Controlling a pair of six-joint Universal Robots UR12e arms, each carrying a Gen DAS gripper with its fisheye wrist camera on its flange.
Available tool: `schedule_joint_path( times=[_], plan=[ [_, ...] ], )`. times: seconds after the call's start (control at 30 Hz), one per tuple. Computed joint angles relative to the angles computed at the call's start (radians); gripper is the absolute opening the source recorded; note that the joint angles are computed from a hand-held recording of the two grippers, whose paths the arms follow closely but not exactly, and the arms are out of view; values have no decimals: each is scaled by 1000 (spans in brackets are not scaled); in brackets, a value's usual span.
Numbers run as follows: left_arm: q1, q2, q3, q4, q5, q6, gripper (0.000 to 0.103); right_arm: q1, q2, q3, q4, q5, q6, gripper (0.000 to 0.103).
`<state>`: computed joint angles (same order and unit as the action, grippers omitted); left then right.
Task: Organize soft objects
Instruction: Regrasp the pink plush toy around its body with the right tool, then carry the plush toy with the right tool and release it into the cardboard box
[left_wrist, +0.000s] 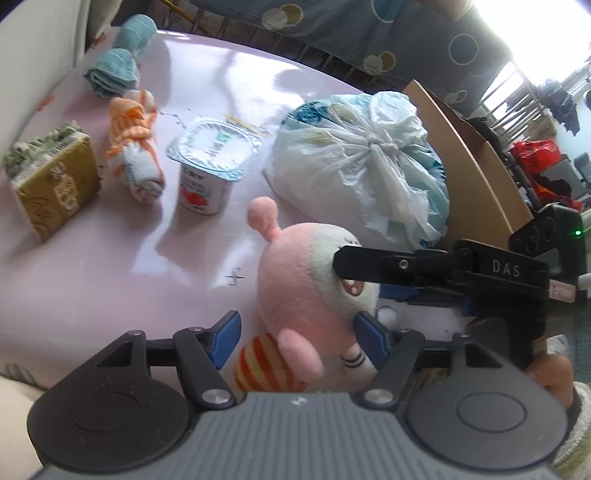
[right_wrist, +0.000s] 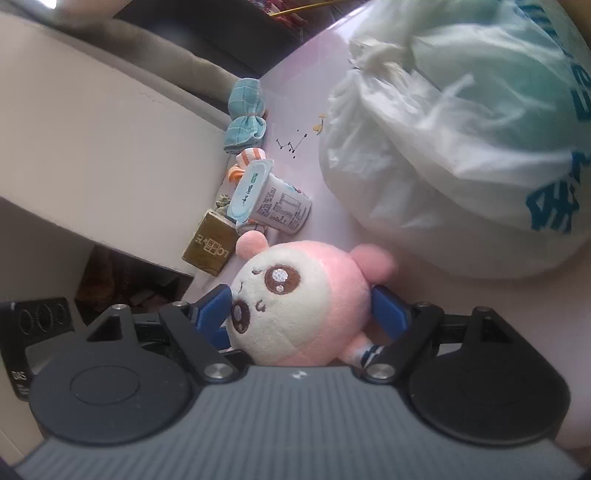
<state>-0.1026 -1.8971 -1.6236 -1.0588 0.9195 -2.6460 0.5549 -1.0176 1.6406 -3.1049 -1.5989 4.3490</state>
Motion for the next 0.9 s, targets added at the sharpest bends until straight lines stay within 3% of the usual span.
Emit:
schedule_joint_path(
  times=[0.13,0.33,0.67,0.9],
  plan=[
    [-6,-6,6,-26,-13,2,65,-4,14,19,-81,40,51,80],
    [-5,37,-28,34,-1,8,64,10,7,23,-126,17,51,78],
    [7,134,-73,239,-28,-17,64,30,-24,-15,-217,-50,-107,78],
    [-38,142,-17,336,-91,-34,64,25,-111,8,-246,-160,-239,78]
  ],
)
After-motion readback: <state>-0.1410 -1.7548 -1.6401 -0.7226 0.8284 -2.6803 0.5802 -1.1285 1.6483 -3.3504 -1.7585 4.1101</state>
